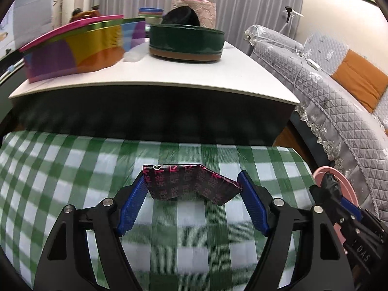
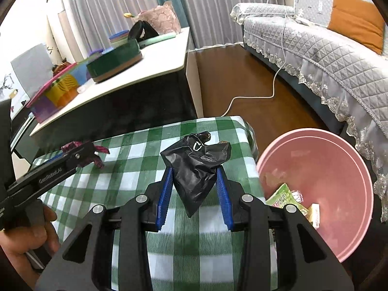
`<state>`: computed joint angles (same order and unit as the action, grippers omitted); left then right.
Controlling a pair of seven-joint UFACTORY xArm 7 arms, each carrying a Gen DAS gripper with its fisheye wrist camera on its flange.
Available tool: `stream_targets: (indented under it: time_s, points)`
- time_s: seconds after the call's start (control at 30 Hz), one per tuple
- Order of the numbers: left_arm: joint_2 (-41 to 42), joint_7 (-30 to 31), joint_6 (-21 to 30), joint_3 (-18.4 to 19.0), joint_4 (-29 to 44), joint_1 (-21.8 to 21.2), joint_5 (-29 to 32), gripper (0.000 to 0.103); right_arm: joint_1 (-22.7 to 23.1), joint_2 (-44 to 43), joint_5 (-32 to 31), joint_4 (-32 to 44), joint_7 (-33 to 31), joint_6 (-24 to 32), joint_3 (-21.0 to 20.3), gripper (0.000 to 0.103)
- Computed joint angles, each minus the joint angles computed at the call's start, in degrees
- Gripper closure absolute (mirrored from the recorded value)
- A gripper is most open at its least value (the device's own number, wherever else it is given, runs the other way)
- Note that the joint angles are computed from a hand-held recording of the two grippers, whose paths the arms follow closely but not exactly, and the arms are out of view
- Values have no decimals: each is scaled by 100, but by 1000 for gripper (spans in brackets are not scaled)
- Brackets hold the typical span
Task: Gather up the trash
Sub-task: 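Carry the red wrapper and black bag over the pink bucket and open both tools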
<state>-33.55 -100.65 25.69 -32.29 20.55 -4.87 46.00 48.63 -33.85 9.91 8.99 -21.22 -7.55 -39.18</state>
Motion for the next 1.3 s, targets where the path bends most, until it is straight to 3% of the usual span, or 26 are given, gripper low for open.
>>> stream_targets:
  time_s: [0.3, 0.53, 0.73, 0.93, 1.3]
  points:
    - [-796, -43, 1029, -281, -175, -1052, -968, 30, -1520, -1392, 139, -562, -470, 989, 938, 67]
    - [-900, -320, 1653, -605, -41, -1575, -1324, 30, -2472, -2550, 345, -773, -1055, 1979, 1291, 67]
    - [-724, -519, 1947, -783, 192, -1772, -1261, 30, -3190, -3138, 558, -790, -1680, 2635, 1241, 67]
    - [-497, -809, 2152, -854, 423, -1826, -1072, 30, -3664, -3108, 858, -639, -2255, 2901, 1059, 67]
    - [346, -1155, 2306, -839, 1016, -1808, -282, 30, -3819, -2523, 1595, -273, -3086, 2694, 838, 67]
